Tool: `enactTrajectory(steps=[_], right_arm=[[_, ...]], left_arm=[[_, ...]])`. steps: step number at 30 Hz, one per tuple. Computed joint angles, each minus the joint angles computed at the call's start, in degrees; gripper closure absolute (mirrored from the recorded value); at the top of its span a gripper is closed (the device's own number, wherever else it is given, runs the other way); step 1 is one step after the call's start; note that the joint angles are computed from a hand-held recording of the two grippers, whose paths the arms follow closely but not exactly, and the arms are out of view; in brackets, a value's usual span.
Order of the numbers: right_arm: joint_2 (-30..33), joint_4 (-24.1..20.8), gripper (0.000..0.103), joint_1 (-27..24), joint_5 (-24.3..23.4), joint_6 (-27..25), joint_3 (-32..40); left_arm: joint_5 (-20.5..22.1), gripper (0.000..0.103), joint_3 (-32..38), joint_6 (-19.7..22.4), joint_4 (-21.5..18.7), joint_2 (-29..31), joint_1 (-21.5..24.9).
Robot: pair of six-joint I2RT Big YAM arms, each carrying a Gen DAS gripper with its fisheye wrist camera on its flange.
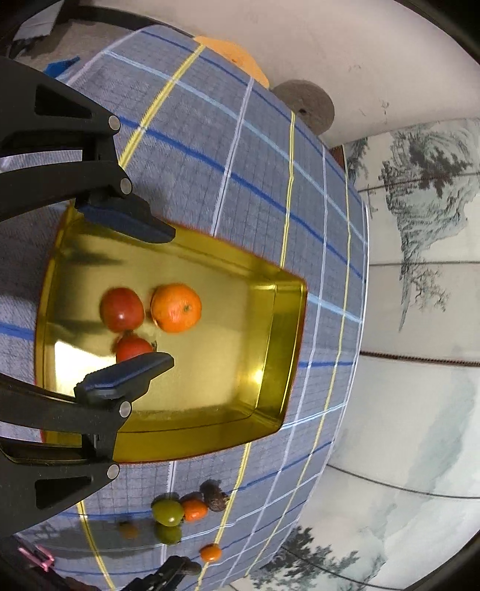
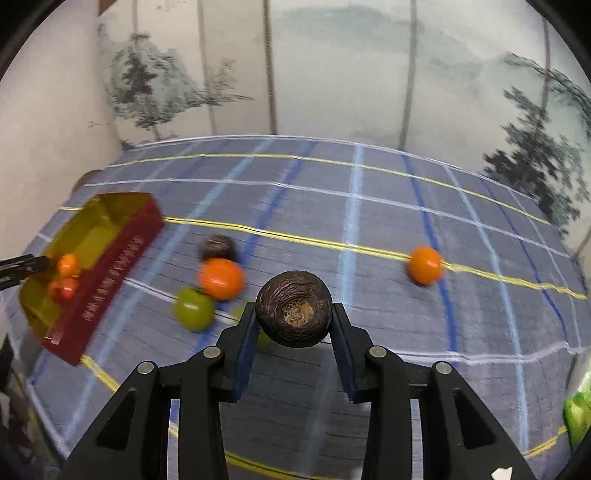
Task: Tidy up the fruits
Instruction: 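Carry the brown fruit over the tin and release it with the right gripper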
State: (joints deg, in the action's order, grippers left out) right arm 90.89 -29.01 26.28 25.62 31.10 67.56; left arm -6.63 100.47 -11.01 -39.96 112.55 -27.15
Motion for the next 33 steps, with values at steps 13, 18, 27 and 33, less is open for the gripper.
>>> enactTrajectory(steps=[13, 18, 27, 33], right_arm=[[11.25, 1.11, 0.068, 6.71, -9.04, -9.11, 16.38], [15.93, -1.36, 0.068, 8.48, -11.52, -11.68, 22.41], [22.72, -6.78, 0.068, 10.26, -13.4, -13.99, 30.73], [24.68, -8.94, 0.068, 10.78, -12.79, -14.67, 33.17]], left_arm=[[-0.83, 0.035, -6.31, -3.63, 1.34, -4.44, 3.14], [-1.62, 0.035, -8.36, -4.6, 1.58, -5.61, 4.41], [-2.05, 0.035, -10.22, -5.33, 1.14, -6.15, 5.88], [-1.01, 0.035, -11.59, -4.89, 1.63, -6.84, 6.21]])
